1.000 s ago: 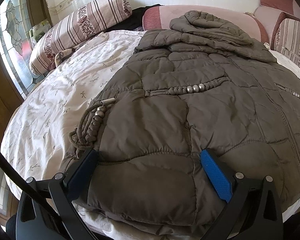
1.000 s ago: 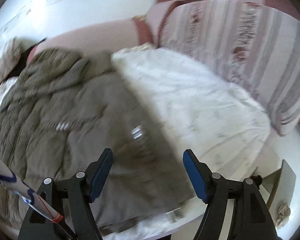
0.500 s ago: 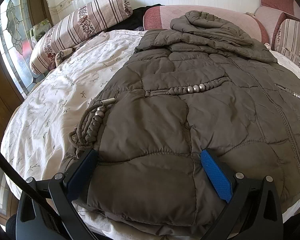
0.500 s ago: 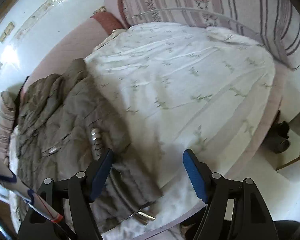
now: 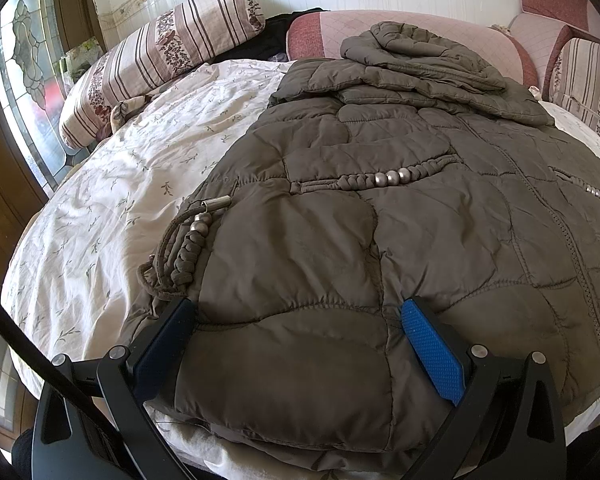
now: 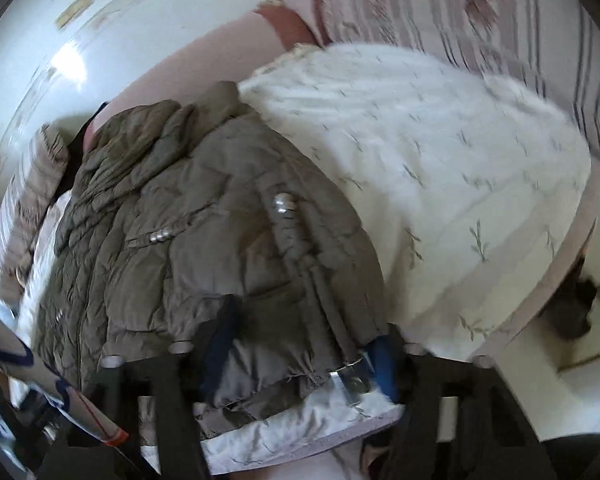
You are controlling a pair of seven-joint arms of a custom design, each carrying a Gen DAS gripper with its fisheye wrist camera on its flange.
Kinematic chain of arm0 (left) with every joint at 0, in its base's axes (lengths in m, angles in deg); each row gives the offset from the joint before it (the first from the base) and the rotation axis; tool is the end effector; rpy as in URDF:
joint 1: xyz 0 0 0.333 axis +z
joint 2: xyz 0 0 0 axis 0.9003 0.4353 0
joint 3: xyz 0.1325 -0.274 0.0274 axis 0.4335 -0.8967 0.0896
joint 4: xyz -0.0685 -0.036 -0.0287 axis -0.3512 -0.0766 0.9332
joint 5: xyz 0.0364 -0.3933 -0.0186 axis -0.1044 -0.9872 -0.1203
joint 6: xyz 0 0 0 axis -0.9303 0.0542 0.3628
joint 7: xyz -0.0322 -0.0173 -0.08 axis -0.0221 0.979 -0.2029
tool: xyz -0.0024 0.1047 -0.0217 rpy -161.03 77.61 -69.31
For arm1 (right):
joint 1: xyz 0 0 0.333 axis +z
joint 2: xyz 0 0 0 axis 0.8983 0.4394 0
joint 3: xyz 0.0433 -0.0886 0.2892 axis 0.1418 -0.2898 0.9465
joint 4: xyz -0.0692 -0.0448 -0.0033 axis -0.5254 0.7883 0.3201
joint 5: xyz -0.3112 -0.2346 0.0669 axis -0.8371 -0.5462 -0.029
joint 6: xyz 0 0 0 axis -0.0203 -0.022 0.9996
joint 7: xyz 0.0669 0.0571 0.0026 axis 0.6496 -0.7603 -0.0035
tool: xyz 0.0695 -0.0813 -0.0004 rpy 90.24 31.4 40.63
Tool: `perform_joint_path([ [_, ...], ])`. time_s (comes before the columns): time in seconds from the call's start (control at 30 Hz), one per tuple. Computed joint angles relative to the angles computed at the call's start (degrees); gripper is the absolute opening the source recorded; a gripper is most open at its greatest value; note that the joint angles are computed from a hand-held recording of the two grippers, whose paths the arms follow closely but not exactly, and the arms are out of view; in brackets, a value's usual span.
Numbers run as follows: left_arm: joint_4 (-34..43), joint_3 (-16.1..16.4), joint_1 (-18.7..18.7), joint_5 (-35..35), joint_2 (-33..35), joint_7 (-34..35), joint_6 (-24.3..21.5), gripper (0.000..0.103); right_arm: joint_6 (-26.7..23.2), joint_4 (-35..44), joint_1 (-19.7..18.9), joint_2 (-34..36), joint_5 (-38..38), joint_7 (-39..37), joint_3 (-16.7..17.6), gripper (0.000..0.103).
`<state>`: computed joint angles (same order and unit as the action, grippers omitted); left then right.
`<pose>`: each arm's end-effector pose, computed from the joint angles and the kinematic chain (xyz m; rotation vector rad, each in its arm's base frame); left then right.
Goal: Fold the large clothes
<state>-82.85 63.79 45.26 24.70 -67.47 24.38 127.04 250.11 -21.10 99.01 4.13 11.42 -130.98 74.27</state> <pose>0.5456 -0.2654 0.2979 -1.8127 1.5922 -0.4607 0.5483 0.3422 0.3139 -1.3684 2.0200 -0.4307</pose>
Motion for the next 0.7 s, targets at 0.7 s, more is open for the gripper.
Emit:
perform_joint_path([
  [0.7,-5.8,0.7,3.2,5.1,-6.9,-8.6,6.3,0.103,-2.9,2.0,-0.7,0.4,-3.8,0.3,1.8,0.025],
])
